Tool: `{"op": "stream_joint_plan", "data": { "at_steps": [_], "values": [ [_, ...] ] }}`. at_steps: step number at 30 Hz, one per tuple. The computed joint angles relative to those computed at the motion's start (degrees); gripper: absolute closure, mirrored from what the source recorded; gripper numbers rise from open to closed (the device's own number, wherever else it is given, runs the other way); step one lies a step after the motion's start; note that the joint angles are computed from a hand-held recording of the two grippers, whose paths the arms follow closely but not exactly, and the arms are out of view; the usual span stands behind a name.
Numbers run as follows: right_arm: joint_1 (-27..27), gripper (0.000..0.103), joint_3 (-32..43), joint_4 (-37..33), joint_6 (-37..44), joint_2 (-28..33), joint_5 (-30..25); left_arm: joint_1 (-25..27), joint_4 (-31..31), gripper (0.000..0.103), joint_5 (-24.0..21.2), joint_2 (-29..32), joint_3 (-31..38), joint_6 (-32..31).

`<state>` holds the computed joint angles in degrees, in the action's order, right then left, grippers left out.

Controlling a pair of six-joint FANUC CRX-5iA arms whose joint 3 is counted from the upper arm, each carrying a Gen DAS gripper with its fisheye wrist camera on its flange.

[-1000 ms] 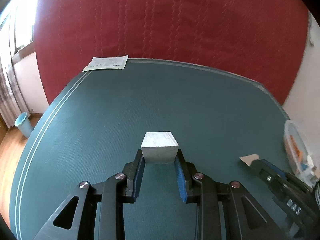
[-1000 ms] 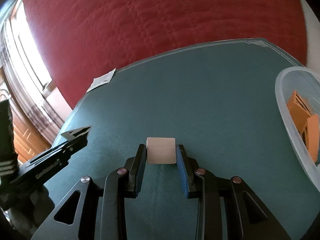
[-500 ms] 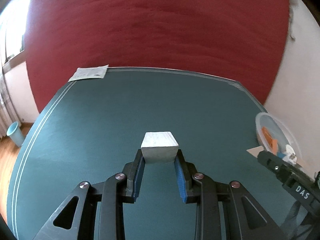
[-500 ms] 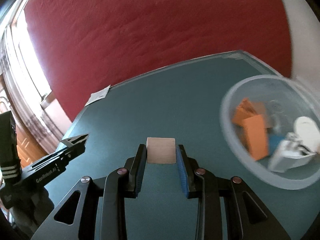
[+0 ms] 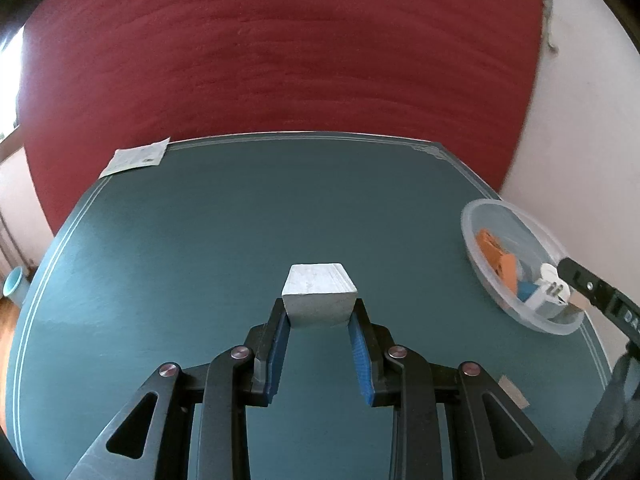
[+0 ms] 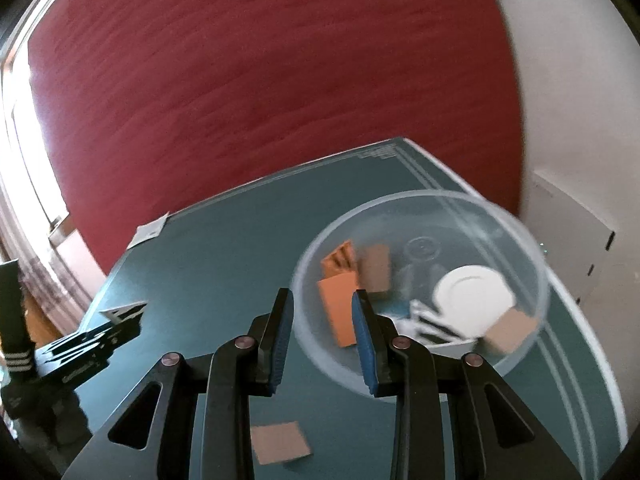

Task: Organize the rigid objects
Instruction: 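Carry the pale cube toward the bowl with the right gripper while the left carries the triangle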

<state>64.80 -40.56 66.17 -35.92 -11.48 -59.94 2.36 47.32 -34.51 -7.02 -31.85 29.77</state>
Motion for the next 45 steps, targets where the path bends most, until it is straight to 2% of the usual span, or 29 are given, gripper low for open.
{"op": "stream_joint_plan", "data": {
  "at_steps": [3,6,8,13,16,24,26,28,30,31,39,45],
  "values": [
    [0.0,0.072,-1.2,-0.3,-0.6,-1.3,-0.3,-0.6,-0.2,0.072,0.1,-0.6,-0.4,-0.2],
    [0.7,0.071,-3.4,0.6,-0.9,-3.8,2.3,-0.9,-0.6,0.072,0.0,-0.9,-0.5,0.1],
    [1.6,0.071,-4.7,0.7,0.3,-5.2,5.1,-1.0,-0.9,0.072,-0.1,-0.9,-0.5,0.3],
    [1.1,0.070,-7.4,-2.7,4.4,-7.4,18.4,-1.4,-1.8,0.072,-0.8,-0.8,-0.5,0.9],
    [1.7,0.069,-6.8,-6.1,7.4,-6.1,19.7,-1.6,-2.0,0.072,-0.9,-0.6,-0.3,0.7],
    [2.5,0.069,-6.8,-11.5,8.1,-6.5,23.6,-1.5,-1.3,0.072,-1.4,-1.2,-0.9,0.5],
    [3.3,0.069,-5.7,-13.9,9.5,-5.3,22.6,-1.6,-1.1,0.072,-1.6,-0.9,-0.9,0.3],
    [3.7,0.068,-5.1,-13.3,8.7,-4.2,21.1,-1.7,-0.6,0.072,-1.8,-1.0,-1.1,-0.1],
    [3.8,0.053,-3.6,-13.7,9.0,-2.9,18.9,-1.5,0.3,0.072,-1.8,-1.3,-1.6,-1.1],
    [3.6,0.051,-3.1,-13.4,8.6,-2.3,18.2,-1.3,0.7,0.072,-2.0,-1.3,-1.8,-1.6],
    [3.0,0.051,1.7,-14.2,12.1,2.8,15.8,0.9,3.4,0.072,-2.3,-1.6,-2.8,-3.3],
    [5.7,0.052,4.4,-15.6,16.6,5.4,9.0,1.0,4.4,0.072,-2.5,-1.4,-3.1,-3.8]
  ]
}}
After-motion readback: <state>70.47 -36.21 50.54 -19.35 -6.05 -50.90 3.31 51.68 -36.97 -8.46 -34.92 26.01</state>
